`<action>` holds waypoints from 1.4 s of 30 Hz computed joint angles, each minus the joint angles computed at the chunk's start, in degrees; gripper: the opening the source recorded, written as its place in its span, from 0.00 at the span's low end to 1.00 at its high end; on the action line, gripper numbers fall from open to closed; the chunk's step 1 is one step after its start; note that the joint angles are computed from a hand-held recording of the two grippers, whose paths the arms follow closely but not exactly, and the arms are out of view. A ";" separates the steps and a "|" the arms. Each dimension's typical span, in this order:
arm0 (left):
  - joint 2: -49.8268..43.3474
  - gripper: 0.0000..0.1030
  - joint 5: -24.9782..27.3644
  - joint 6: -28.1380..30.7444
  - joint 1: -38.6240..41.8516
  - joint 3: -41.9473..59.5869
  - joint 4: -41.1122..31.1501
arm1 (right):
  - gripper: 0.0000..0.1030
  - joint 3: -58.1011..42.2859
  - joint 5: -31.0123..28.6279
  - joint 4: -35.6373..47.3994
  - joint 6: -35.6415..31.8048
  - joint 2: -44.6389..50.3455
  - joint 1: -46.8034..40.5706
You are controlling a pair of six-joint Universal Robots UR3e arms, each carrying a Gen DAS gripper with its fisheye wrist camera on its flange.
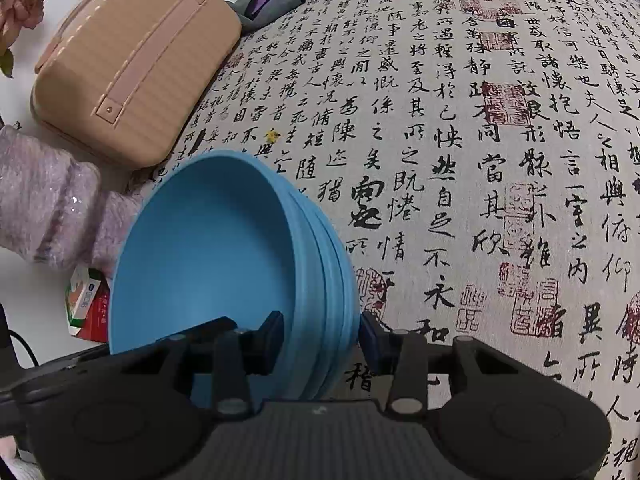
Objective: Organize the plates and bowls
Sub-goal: 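Lift and carry the blue bowl stack with both grippers toward the cream plates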
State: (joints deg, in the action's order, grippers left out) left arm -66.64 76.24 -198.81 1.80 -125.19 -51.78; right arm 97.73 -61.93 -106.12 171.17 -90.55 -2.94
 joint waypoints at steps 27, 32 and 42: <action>-7.15 0.44 9.16 -11.33 -17.82 6.36 6.60 | 0.39 6.33 2.84 9.99 -11.02 -14.27 -13.08; -10.23 0.44 12.05 -14.08 -22.59 8.95 7.96 | 0.39 7.69 4.10 14.45 -15.67 -18.26 -18.42; -15.78 0.45 14.11 -16.61 -28.19 14.15 8.39 | 0.39 7.88 4.40 22.72 -22.53 -23.01 -26.96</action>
State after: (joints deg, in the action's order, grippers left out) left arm -82.43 90.34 -215.42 -26.39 -111.04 -43.39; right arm 105.61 -57.53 -83.39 148.65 -113.56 -29.90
